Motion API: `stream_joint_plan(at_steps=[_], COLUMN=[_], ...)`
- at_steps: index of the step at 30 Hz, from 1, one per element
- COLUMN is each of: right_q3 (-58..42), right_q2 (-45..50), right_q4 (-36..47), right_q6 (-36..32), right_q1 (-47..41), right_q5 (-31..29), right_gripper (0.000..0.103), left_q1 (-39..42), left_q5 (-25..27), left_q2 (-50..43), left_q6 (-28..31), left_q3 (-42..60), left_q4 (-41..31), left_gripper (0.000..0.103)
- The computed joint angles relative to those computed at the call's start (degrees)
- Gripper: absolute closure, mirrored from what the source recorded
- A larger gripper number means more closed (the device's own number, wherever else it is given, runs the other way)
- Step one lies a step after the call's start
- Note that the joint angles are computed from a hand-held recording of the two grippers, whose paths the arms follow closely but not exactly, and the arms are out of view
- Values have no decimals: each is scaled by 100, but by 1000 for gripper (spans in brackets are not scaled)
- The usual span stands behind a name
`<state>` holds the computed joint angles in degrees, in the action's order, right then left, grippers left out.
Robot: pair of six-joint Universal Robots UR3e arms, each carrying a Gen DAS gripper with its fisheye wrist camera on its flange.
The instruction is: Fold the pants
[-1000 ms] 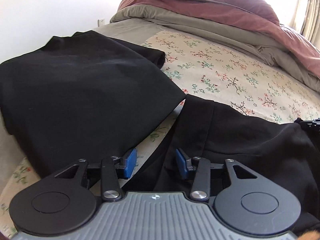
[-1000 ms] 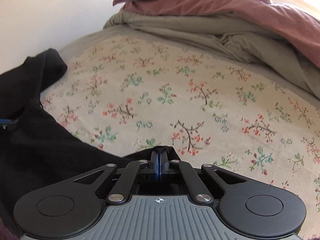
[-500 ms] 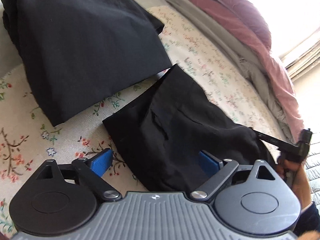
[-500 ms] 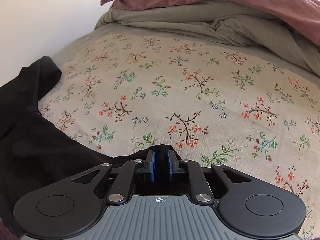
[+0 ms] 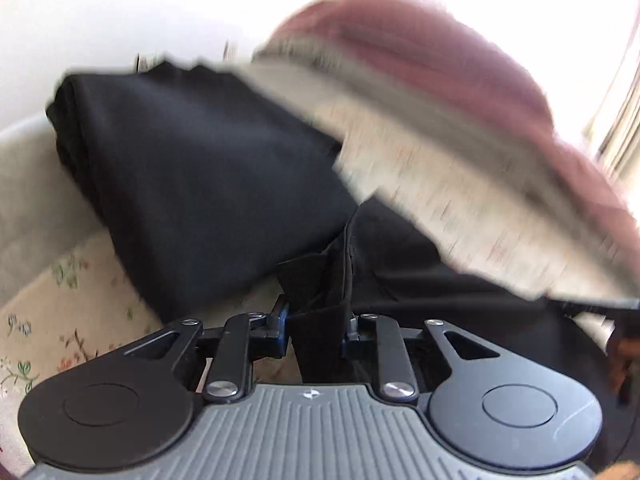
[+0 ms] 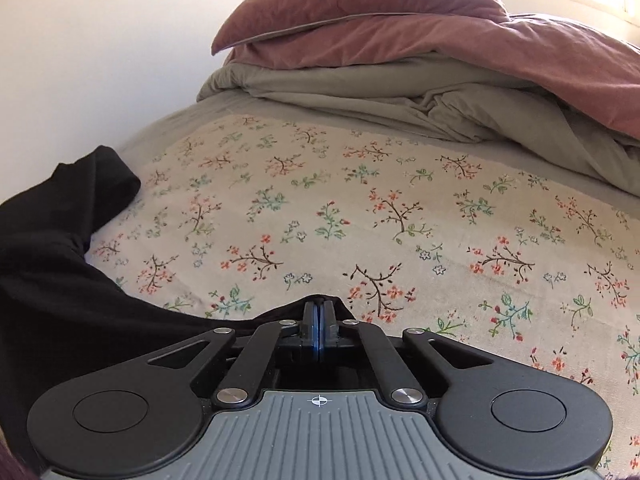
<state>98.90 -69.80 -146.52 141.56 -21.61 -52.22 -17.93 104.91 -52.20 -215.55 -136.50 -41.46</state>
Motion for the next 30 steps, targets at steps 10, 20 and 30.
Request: stream_joint_plan(at_steps=[10,20,30], right_q3=[438,2002,3372], right_q2=[262,-1316,-3456], right_q4=[-1156,-900,1401], right_q6=[425,145,-2923], right_q1=[121,-580,-3270], right_q5=[-420,189,154], right_gripper=[103,80,57], left_q1=[-287,-660,-803], left_q5=[883,1033,1793], left_q2=[730,-3127,-3893], left_q6=[26,1567,1858], left_q3=[821,2295,2026], left_q4=[-1469,1214,1034], left_gripper=[26,5,72])
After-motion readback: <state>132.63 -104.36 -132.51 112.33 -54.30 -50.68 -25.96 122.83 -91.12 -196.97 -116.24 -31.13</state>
